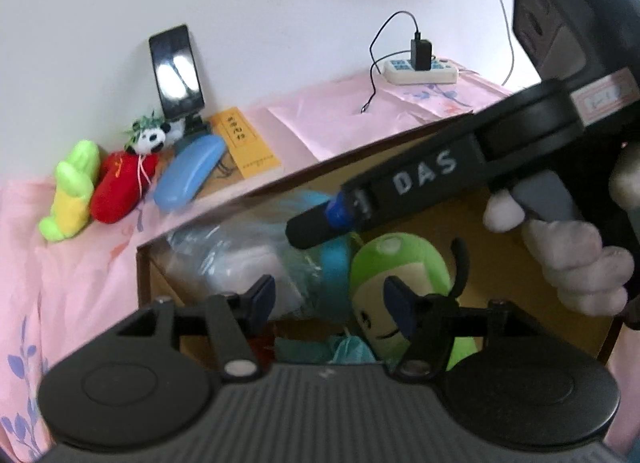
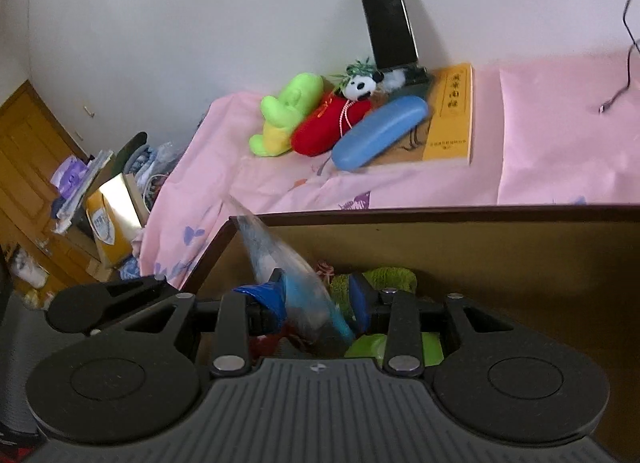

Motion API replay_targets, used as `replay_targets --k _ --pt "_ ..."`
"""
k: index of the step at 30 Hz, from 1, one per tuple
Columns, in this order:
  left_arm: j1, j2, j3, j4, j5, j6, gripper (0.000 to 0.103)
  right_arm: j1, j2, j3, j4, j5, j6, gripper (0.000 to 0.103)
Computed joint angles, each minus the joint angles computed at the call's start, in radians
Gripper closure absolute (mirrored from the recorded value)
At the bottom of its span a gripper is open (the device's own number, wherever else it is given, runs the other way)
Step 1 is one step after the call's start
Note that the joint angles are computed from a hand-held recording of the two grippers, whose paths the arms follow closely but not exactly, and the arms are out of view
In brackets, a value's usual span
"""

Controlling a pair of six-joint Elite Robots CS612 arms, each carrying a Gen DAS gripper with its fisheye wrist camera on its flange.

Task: Organize soft objects
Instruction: 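Lower the plastic bag into the box and open the left tool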

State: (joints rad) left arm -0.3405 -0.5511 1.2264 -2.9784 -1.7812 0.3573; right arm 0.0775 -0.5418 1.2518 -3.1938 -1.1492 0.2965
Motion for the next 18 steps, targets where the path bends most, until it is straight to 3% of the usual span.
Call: replay_targets --k 6,11,18 --pt "0.002 -0.007 0.008 -0.002 0.000 -0.031 0.037 -0.002 -0.010 0.022 -0.029 -0.010 0.025 0.084" --pt "-0.004 -0.017 0.018 -0.001 0.044 -0.068 0.036 -0.002 -0.021 0.046 -0.070 -0.043 0.062 0.084" --pt "-0.013 -0.040 0.038 0.011 0.113 -0.155 0.036 0.012 -0.057 0.098 -0.097 -0.143 0.070 0.084"
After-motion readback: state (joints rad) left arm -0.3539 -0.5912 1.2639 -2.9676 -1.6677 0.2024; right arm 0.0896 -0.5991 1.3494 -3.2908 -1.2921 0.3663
